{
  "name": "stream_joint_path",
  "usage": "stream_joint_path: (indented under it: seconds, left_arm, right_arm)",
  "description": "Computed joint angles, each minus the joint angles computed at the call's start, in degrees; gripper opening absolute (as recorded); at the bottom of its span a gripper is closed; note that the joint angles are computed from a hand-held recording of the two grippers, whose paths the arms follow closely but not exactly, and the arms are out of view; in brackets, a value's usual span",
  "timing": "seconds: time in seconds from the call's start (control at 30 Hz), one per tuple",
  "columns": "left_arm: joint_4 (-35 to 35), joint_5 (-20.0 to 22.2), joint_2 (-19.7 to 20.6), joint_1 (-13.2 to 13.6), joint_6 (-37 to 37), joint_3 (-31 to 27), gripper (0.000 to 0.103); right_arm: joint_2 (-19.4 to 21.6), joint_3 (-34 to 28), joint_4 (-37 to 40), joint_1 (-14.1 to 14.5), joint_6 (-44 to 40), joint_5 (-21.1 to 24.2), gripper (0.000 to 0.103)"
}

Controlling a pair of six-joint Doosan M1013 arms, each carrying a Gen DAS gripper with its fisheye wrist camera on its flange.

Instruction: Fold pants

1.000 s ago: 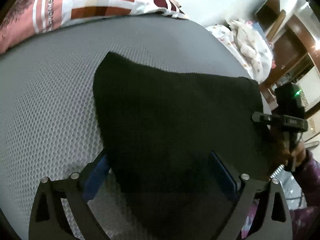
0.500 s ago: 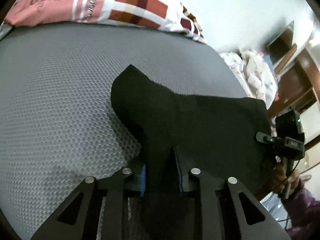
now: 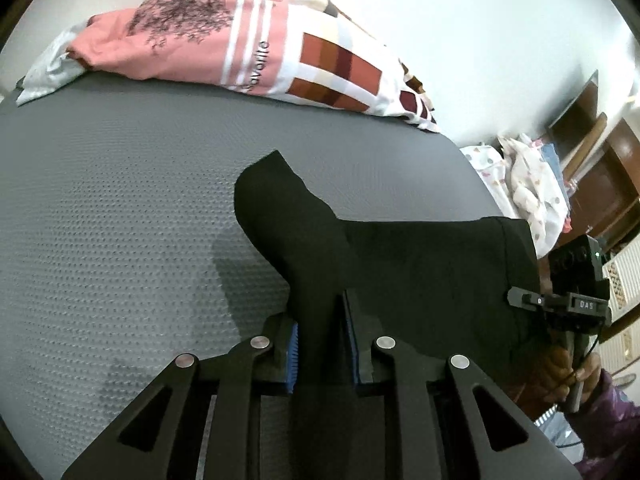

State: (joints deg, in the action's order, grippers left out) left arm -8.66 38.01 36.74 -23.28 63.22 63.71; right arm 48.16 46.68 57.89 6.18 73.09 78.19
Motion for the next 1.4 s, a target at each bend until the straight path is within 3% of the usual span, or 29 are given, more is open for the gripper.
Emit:
stream_joint_path:
  seconds: [0.2, 0.3, 0.37, 0.5, 0.53, 0.63, 0.73, 0.8, 0.9, 0.97, 1.4]
  left_arm:
    - [-2.8, 1.4, -0.1, 0.8, 3.7, 0.9, 0.020]
    - [-7.2, 2.3, -0.1, 1.8, 5.5, 1.6, 0.034]
    - [-12.2, 3.2, 0.0, 2.7, 8.2, 2.1, 0.056]
    - [-28.1, 5.8, 1.0, 4.5, 20.8, 2.7, 0.058]
    - [-31.7, 8.7, 1.9, 4.8, 23.7, 1.7, 0.058]
    - [-33.0, 8.8, 2.3, 4.7, 25.6, 1.2, 0.058]
    - [-41.6, 5.5, 2.3, 5.1, 29.4, 3.2, 0.058]
    - [-37.6, 3.7, 1.8, 4.4, 27.1, 3.3, 0.053]
    - [-28.6, 2.2, 1.0, 2.9, 20.6, 3.2, 0.033]
    - [-27.1, 0.8, 0.2, 2.7, 18.7, 4.2, 0.023]
    - [-10.5, -1.9, -4.3, 1.3, 8.7, 6.9, 0.019]
  right_arm:
    - [-0.6, 1.3, -3.9, 0.1, 0.6, -0.2, 0.022]
    - [-0.4, 0.7, -5.5, 0.4, 0.2, 0.0, 0.022]
    - [-0.1, 0.0, -6.2, 0.5, 0.1, 0.4, 0.022]
    - [0.6, -1.9, -10.4, 1.1, -0.5, 0.8, 0.034]
    - [0.9, -2.2, -10.4, 1.0, -0.7, 1.2, 0.035]
    - [2.3, -3.7, -10.3, 0.8, -0.4, 3.1, 0.040]
    - [4.0, -4.6, -5.2, 0.2, 1.8, 4.5, 0.042]
    - [3.9, -4.4, -5.3, 0.5, 1.2, 3.9, 0.034]
    - [3.6, -3.7, -3.7, 0.7, 0.4, 4.0, 0.025]
    - [3.2, -3.4, -2.8, 0.7, 0.1, 3.8, 0.024]
    - [4.5, -5.9, 5.2, 1.9, 4.0, 3.4, 0.023]
